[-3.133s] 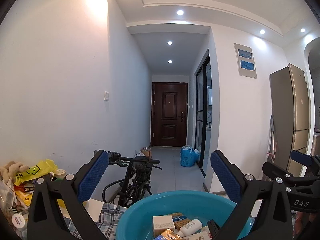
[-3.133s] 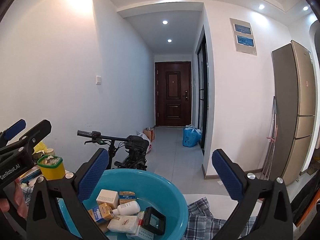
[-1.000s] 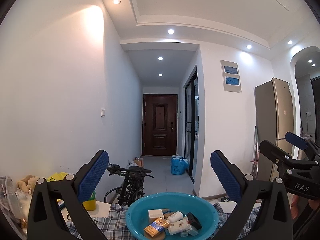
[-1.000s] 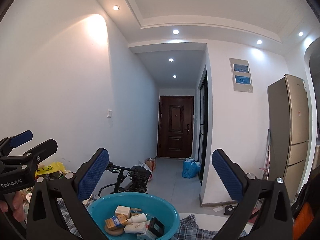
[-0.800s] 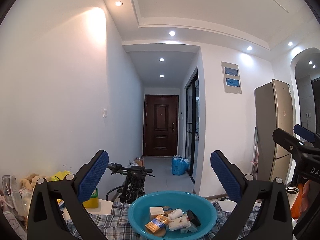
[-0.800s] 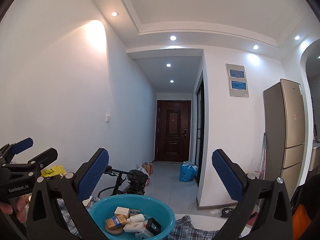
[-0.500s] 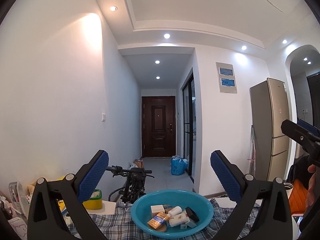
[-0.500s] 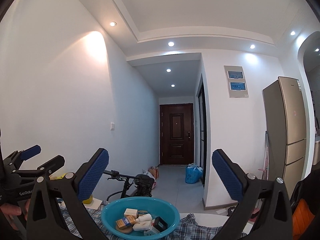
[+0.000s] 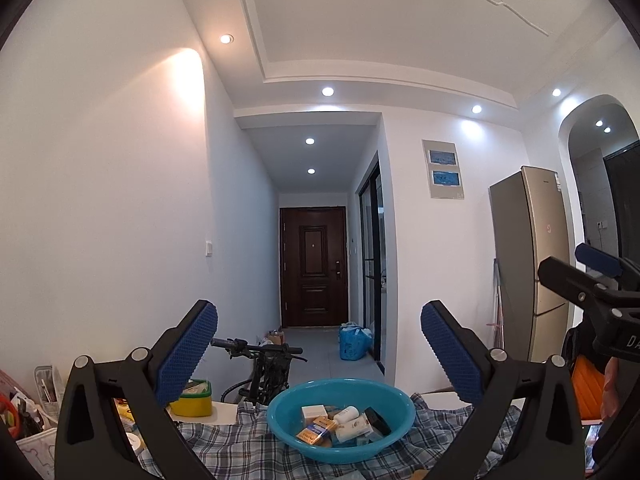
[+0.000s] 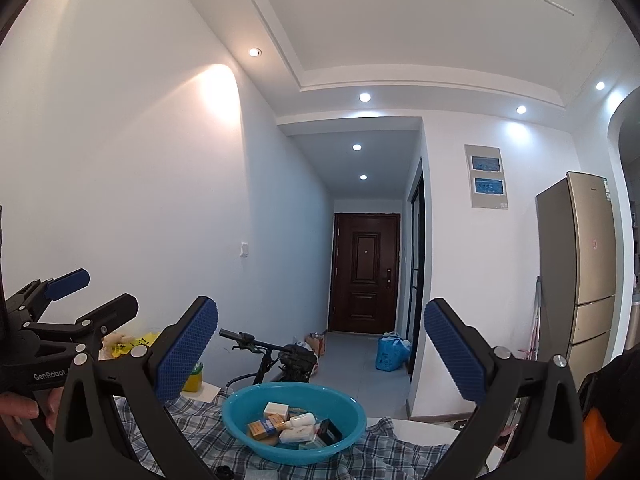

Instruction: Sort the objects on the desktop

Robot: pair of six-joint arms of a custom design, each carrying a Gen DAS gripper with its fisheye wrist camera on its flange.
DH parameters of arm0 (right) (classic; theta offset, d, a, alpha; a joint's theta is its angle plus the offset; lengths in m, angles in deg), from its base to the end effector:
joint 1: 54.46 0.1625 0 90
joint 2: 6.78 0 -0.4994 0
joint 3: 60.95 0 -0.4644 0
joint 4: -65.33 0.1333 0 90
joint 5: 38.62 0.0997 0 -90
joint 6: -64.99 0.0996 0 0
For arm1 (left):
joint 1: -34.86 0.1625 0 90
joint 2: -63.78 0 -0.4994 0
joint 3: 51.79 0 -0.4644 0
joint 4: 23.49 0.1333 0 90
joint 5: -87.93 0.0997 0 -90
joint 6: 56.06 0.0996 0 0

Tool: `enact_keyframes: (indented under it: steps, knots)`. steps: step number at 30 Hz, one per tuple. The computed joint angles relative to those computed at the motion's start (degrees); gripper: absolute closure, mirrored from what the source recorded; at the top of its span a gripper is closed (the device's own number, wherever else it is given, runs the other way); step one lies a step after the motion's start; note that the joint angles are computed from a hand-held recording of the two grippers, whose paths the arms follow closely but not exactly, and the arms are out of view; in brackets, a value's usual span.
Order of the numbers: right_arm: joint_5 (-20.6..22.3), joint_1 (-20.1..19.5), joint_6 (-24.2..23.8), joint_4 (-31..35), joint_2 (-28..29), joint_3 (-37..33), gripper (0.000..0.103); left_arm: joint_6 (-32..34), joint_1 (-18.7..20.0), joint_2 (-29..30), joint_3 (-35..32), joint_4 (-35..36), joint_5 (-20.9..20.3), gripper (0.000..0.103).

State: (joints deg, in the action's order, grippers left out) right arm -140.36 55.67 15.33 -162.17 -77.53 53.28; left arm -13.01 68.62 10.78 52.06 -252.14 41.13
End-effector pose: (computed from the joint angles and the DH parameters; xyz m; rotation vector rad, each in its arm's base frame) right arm 0.3098 -0.5169 0.4207 0.8881 -1.6288 1.8646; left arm -0.4452 -0.5399 0.2980 0.9706 1.7664 -1.8861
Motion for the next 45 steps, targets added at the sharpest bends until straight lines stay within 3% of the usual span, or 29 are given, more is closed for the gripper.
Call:
enact_keyframes:
  steps: [6,11,17,30,35,45]
  knots:
    - [-1.0,-0.9,2.0,-0.9,0.5,0.5,0.0,0.2,0.1,0.2,0.9,-2.1,-0.7,0.0]
    - [-1.0,-2.0,3.2,-0.5,0.4,1.5,0.0,1.4,1.1,1.4,2.0,-8.2,-2.7,0.0]
    - [-3.4,-3.2,3.7,0.3,1.0,2.1,0.0,-1.9,2.1,1.3,4.2,-5.7,-2.7,0.0]
    - [0.3,-9.0,7.9,3.4,0.7,6.7,0.0,-8.2,4.2,2.2,8.4,-0.1,-1.9,0.0]
    - [0.9,-11.8,8.3,2.8,1.3,8.3,0.0,-6.5,4.6,4.1,8.8,-2.6,-0.9,0.0]
    - [4.4,-16.4,11.0,-1.1,3.4,9.8,0.0,-12.5,9.0,7.1,9.6,-0.7,-1.4,0.0]
